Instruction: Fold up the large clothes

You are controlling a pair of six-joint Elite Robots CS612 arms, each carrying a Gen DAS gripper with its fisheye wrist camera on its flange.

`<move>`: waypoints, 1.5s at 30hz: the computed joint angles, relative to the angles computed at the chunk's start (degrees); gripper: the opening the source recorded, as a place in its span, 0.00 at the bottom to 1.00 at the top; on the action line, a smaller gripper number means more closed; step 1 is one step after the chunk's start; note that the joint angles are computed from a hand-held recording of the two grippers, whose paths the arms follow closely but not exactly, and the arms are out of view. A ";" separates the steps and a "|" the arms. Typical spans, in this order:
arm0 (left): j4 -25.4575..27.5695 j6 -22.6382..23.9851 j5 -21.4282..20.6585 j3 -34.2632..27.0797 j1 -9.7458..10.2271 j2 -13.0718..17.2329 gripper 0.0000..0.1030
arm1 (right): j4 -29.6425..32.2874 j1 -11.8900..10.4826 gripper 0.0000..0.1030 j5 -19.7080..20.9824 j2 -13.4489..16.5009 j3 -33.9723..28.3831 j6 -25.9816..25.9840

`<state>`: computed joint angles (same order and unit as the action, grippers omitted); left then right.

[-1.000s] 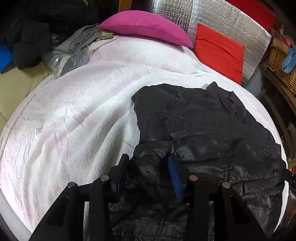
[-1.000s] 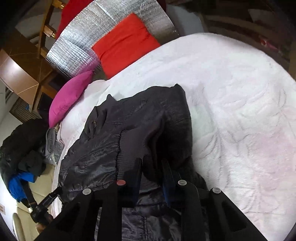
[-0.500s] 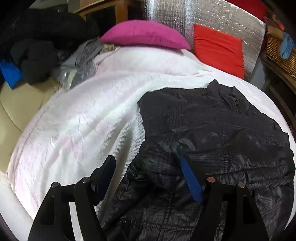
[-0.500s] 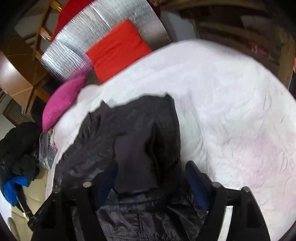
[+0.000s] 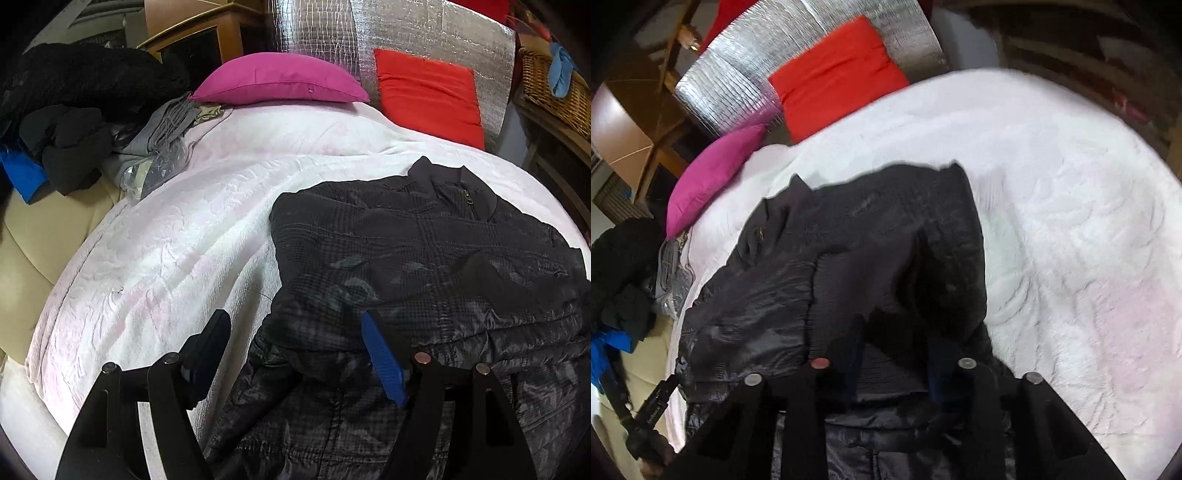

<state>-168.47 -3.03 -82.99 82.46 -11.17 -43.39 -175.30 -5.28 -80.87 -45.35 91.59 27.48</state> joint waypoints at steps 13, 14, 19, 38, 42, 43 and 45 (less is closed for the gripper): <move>0.37 1.85 1.19 -0.31 -0.17 0.42 0.72 | 2.58 -0.49 0.31 -0.27 -0.77 0.30 0.74; 0.30 1.95 1.20 -0.29 -0.18 0.41 0.72 | 1.41 -0.69 0.39 0.13 -1.03 0.82 1.32; -0.29 2.59 0.87 -0.09 -0.25 0.29 0.72 | -5.66 -0.59 0.78 -1.24 -1.37 2.41 1.83; -2.27 6.88 2.06 0.83 -1.00 0.18 0.72 | -0.51 1.27 0.43 -7.54 1.68 -2.59 -1.77; -2.26 7.41 2.27 0.79 -1.13 0.26 0.72 | 5.67 1.42 0.43 -8.18 2.81 -4.66 -2.73; -2.39 7.58 2.41 0.83 -1.15 0.26 0.72 | 5.66 1.49 0.43 -8.44 2.82 -4.77 -2.80; -2.69 7.97 2.86 0.85 -1.23 0.32 0.72 | 5.78 1.44 0.43 -8.33 2.68 -4.85 -2.83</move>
<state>-171.17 4.94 -80.13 83.31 -12.40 -43.08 -169.52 -3.84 -89.21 -42.67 86.74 24.65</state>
